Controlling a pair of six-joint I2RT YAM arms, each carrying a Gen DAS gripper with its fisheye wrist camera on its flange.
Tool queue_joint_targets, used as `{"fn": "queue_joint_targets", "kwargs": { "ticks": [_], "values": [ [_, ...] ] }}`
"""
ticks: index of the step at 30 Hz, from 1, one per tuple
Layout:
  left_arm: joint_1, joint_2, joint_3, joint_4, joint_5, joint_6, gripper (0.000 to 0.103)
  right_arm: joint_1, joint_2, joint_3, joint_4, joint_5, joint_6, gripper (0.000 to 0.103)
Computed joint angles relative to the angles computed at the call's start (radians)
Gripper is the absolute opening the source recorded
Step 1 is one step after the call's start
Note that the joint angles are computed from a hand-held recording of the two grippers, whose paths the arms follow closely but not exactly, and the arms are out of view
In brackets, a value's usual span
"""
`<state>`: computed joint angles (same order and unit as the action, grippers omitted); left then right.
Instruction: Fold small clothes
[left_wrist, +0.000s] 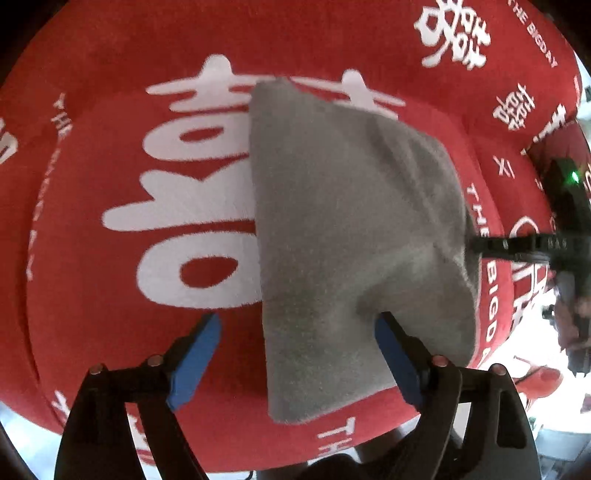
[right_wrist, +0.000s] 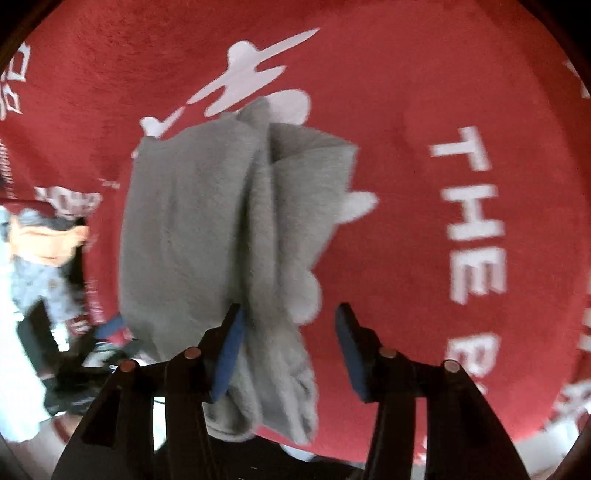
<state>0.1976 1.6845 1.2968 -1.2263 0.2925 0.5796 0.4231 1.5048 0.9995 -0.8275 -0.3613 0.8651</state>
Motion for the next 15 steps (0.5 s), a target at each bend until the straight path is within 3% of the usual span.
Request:
{"fn": "queue_joint_targets", "kwargs": {
  "ticks": [1, 4, 8, 11, 14, 15],
  "values": [
    [-0.005, -0.011, 0.011, -0.011, -0.004, -0.012, 0.103, 0.015, -0.025, 0.009, -0.017, 0.007, 0.020, 0.054],
    [0.007, -0.068, 0.056, -0.042, -0.006, -0.022, 0.103, 0.098, -0.079, 0.074, -0.110, 0.083, 0.093, 0.058],
    [0.019, -0.100, 0.124, -0.109, 0.009, -0.026, 0.103, 0.225, -0.075, 0.217, -0.241, 0.210, 0.188, 0.080],
    [0.019, -0.100, 0.188, -0.175, -0.034, -0.023, 0.103, 0.325, -0.020, 0.345, -0.329, 0.296, 0.268, 0.085],
    [0.012, -0.128, 0.209, -0.199, -0.075, -0.009, 0.103, 0.396, 0.056, 0.488, -0.439, 0.359, 0.330, 0.103],
    [0.009, -0.142, 0.208, -0.198, -0.096, -0.001, 0.103, 0.417, 0.080, 0.537, -0.484, 0.381, 0.355, 0.103]
  ]
}}
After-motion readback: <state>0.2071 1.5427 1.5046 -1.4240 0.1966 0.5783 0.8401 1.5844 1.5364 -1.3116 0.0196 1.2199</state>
